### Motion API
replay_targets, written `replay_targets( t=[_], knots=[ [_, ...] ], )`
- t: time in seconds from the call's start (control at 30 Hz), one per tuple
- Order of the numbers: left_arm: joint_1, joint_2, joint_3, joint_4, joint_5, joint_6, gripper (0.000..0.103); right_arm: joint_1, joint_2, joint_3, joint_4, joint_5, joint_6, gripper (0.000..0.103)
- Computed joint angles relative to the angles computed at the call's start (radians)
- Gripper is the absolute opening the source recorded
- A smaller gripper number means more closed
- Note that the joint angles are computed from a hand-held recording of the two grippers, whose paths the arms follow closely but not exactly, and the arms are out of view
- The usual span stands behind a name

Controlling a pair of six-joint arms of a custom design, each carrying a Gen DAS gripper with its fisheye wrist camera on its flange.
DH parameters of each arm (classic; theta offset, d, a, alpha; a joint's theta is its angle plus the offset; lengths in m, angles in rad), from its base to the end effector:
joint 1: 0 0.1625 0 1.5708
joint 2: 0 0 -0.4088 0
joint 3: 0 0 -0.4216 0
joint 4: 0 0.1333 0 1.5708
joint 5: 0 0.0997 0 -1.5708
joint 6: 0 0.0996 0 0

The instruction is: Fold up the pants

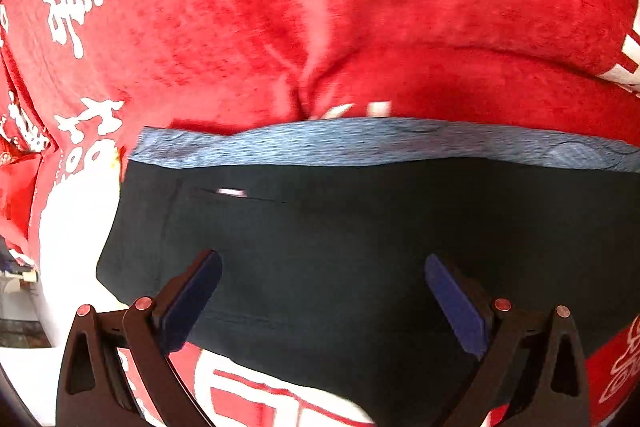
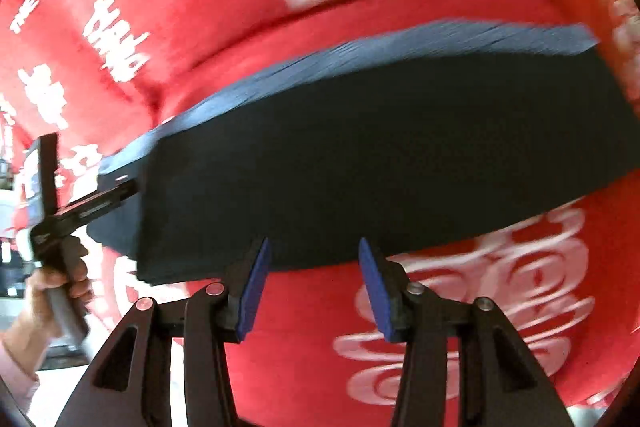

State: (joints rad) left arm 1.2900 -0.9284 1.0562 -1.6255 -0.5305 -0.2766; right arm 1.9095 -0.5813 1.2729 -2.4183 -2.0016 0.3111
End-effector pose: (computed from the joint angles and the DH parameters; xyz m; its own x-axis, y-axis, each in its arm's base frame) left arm 0.0003 -0.7899 0.3785 -0.5264 -0.0686 -0.8475 0.1379 0.9767 -0.1647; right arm 0.3453 -0.7042 0.0442 -0.9369 0.0560 0.3452 -0.0435 0.9607 -0.2741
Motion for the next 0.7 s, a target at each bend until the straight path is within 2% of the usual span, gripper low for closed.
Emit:
replay_targets(
  t=[0.1, 0.27, 0.33, 0.4, 0.57, 0.7],
  knots=[
    [0.029, -0.014, 0.004, -0.037, -0.004, 0.076, 0.103, 0.014, 0.062, -0.033, -0.022, 0.128, 0.033, 0.05],
    [0.071, -0.037, 0.042, -0.054, -0.016, 0.148, 0.103, 0.026, 0.208, -0.137, -0.062, 0.277, 0.07, 0.05],
    [0.085, -0.047, 0.059, -0.057, -0.03, 0.158, 0.103, 0.027, 0.245, -0.169, -0.059, 0.302, 0.099, 0.05],
    [0.092, -0.063, 0.087, -0.125, -0.054, 0.192, 0.103, 0.025, 0.274, -0.195, -0.059, 0.318, 0.128, 0.05],
    [0.102, -0.069, 0.091, -0.157, -0.086, 0.213, 0.103, 0.016, 0.299, -0.202, -0.11, 0.36, 0.176, 0.05],
    [0.11, -0.073, 0.09, -0.174, -0.109, 0.228, 0.103, 0.0, 0.311, -0.192, -0.183, 0.397, 0.252, 0.05]
  ],
)
